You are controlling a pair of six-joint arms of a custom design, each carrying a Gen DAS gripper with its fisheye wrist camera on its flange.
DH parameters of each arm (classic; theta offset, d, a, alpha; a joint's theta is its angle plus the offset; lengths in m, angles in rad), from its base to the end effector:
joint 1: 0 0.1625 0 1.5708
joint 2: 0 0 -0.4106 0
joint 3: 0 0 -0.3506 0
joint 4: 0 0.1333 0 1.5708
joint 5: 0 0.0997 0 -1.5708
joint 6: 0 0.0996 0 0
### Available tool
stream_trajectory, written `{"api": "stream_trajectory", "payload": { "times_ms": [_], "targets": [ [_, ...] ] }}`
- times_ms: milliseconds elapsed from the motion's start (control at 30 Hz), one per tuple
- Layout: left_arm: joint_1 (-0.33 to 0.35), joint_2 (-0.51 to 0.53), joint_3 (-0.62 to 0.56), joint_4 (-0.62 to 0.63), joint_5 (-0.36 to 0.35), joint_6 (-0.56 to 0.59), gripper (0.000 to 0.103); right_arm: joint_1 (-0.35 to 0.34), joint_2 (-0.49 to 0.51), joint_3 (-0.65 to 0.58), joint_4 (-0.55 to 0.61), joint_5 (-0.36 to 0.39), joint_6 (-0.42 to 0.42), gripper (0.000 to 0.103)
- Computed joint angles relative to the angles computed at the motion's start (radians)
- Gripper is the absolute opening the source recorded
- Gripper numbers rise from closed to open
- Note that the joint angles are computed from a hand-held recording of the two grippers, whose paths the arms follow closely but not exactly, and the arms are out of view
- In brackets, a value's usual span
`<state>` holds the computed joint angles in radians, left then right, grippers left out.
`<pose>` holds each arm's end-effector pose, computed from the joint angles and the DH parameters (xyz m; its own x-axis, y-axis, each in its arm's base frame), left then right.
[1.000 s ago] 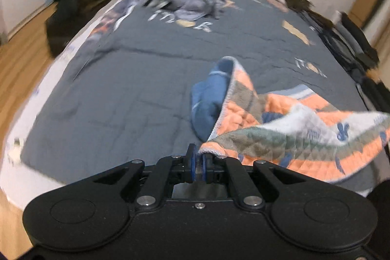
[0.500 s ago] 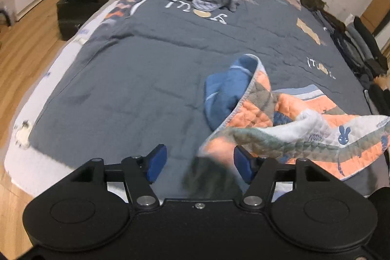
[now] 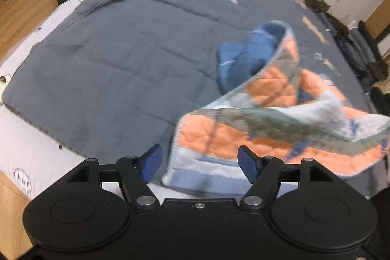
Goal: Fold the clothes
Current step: 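Raise both tools and shake the blanket out, then lay it flat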
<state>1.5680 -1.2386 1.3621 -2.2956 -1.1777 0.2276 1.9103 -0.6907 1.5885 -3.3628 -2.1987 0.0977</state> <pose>0.1697 -0.6166 0.4880 -0.9000 -0.0225 -0.4354 0.2108 0.8516 -0.4799 0.2904 -0.5977 0.1772 -0.9316 0.2192 0.2900 -0.1182 0.5717 -0.8119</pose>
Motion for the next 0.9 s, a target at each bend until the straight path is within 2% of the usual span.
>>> {"api": "stream_trajectory", "payload": {
  "times_ms": [33,100,167,200,233,333,467,567,767,900],
  "targets": [
    [0.002,0.014,-0.004,-0.007,0.018,0.006,0.067,0.001,0.001,-0.003,0.006,-0.004,0.000,0.003],
    [0.010,0.036,-0.025,0.026,0.008,0.002,0.064,0.002,0.004,-0.010,0.019,-0.011,-0.002,0.003],
    [0.020,0.052,-0.047,0.072,-0.022,0.007,0.039,0.003,0.008,-0.019,0.034,-0.020,-0.001,0.003],
    [0.019,0.055,-0.051,0.094,-0.032,0.019,0.019,0.004,0.009,-0.021,0.039,-0.023,0.002,0.003],
    [0.013,0.055,-0.049,0.105,-0.023,0.030,0.011,0.004,0.009,-0.024,0.042,-0.024,0.002,0.003],
    [0.006,0.049,-0.064,0.131,-0.023,0.024,0.005,0.006,0.012,-0.031,0.047,-0.026,0.001,0.003],
    [-0.002,0.027,-0.103,0.088,-0.070,0.025,0.003,0.007,0.017,-0.050,0.027,-0.022,-0.011,0.003],
    [-0.027,0.021,-0.162,0.086,-0.075,0.029,0.003,0.007,0.023,-0.080,0.018,-0.017,-0.016,0.003],
    [-0.128,0.103,-0.331,0.106,0.009,0.073,0.003,0.003,0.047,-0.215,0.094,0.031,-0.060,0.003],
    [-0.204,0.238,-0.547,0.112,0.065,0.098,0.003,0.008,0.105,-0.402,0.193,0.062,-0.084,0.003]
  ]
}}
